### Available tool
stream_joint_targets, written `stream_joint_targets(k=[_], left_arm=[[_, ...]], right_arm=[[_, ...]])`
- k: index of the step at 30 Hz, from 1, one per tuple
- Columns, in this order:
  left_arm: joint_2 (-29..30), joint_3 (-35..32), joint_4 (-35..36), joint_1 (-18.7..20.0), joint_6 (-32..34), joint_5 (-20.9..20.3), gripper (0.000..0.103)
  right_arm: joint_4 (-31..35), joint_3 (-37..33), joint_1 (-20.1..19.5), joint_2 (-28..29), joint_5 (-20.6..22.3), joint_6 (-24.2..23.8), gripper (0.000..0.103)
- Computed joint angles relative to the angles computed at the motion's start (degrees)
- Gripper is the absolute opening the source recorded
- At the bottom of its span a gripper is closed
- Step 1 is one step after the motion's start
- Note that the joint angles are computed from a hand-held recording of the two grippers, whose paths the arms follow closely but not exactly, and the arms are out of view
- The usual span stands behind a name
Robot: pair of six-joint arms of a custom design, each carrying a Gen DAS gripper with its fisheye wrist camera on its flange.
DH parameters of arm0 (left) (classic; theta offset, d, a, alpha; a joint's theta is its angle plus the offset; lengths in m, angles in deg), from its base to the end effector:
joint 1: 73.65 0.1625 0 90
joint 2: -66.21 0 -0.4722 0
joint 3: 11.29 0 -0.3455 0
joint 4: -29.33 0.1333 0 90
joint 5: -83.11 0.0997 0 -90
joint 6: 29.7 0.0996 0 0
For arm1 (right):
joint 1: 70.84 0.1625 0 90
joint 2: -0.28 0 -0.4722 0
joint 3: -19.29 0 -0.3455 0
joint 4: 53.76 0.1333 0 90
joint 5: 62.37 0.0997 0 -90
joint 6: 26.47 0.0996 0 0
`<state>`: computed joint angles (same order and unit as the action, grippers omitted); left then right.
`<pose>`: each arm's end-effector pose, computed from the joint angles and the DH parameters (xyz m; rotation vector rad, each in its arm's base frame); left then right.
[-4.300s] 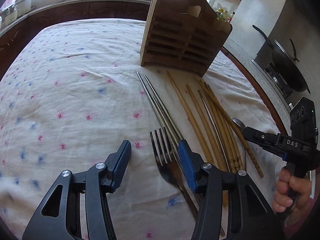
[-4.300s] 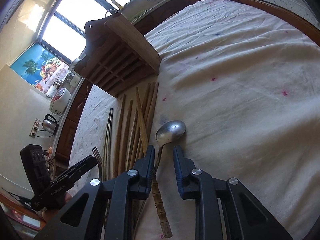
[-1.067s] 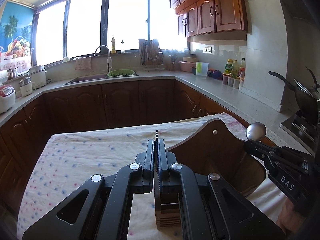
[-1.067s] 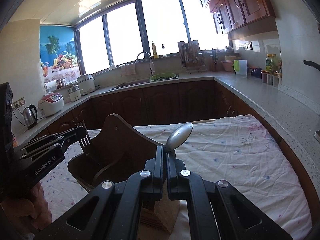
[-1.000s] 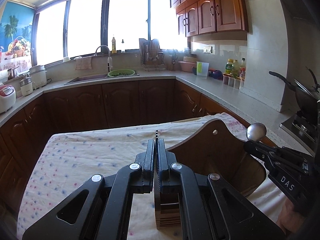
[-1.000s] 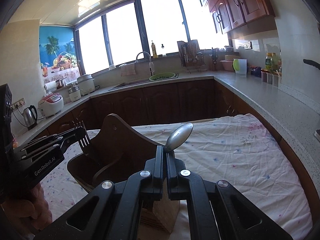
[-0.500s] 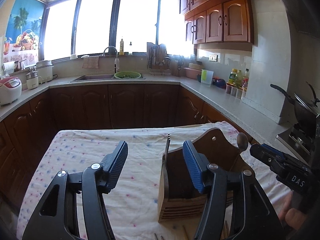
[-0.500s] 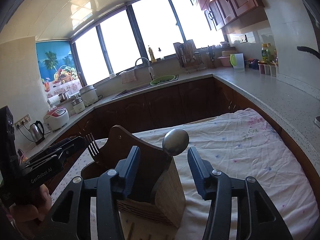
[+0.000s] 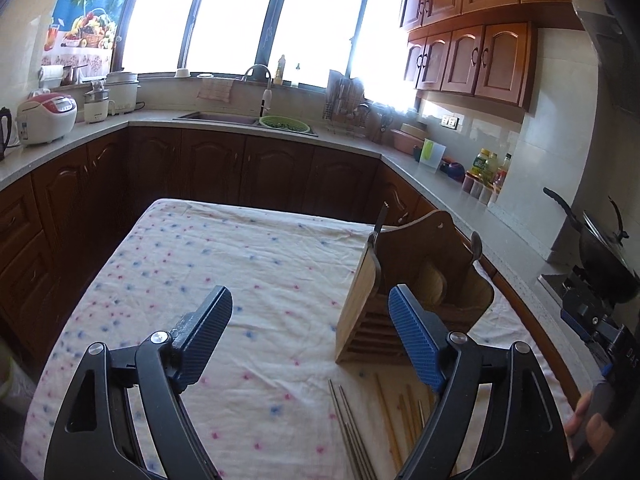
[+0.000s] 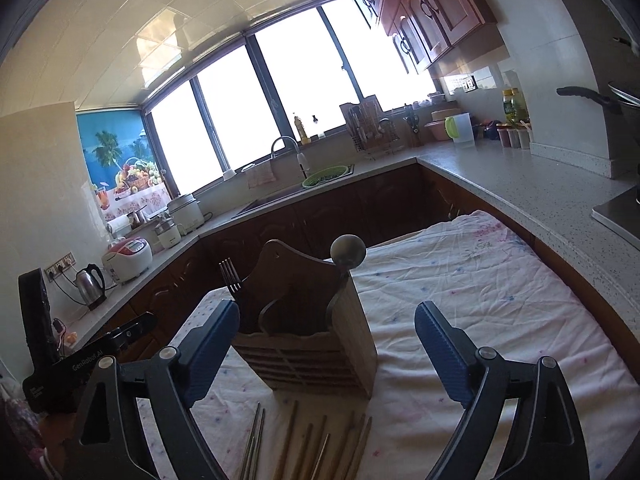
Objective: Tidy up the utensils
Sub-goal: 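Move both open tools back down to the chopsticks on the cloth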
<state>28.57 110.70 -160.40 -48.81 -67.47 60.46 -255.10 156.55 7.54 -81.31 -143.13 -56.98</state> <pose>-0.3720 -0.4204 0.0965 0.3344 2.2234 -1.3555 0.0654 -0.4232 0.3712 0.5370 -2.5508 1.3589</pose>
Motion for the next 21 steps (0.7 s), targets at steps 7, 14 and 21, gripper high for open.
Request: stream_joint_targets(k=[7, 14, 21], left_arm=[[-3.63, 5.93, 9.32, -2.77, -13.85, -1.98, 0.083], [-5.08, 8.77, 17.51, -4.72, -24.17, -4.59, 0.083], [-5.23, 9.10, 22.30, -4.15, -29.02, -7.22, 0.083]], right_arm=[[0.45, 5.47, -2.63, -4.73, 0.82, 1.25, 0.092], [1.96, 9.13, -4.50, -7.44, -0.08, 0.20, 0.092], [1.99, 11.45, -5.96, -7.86, -2.12, -1.49, 0.092]])
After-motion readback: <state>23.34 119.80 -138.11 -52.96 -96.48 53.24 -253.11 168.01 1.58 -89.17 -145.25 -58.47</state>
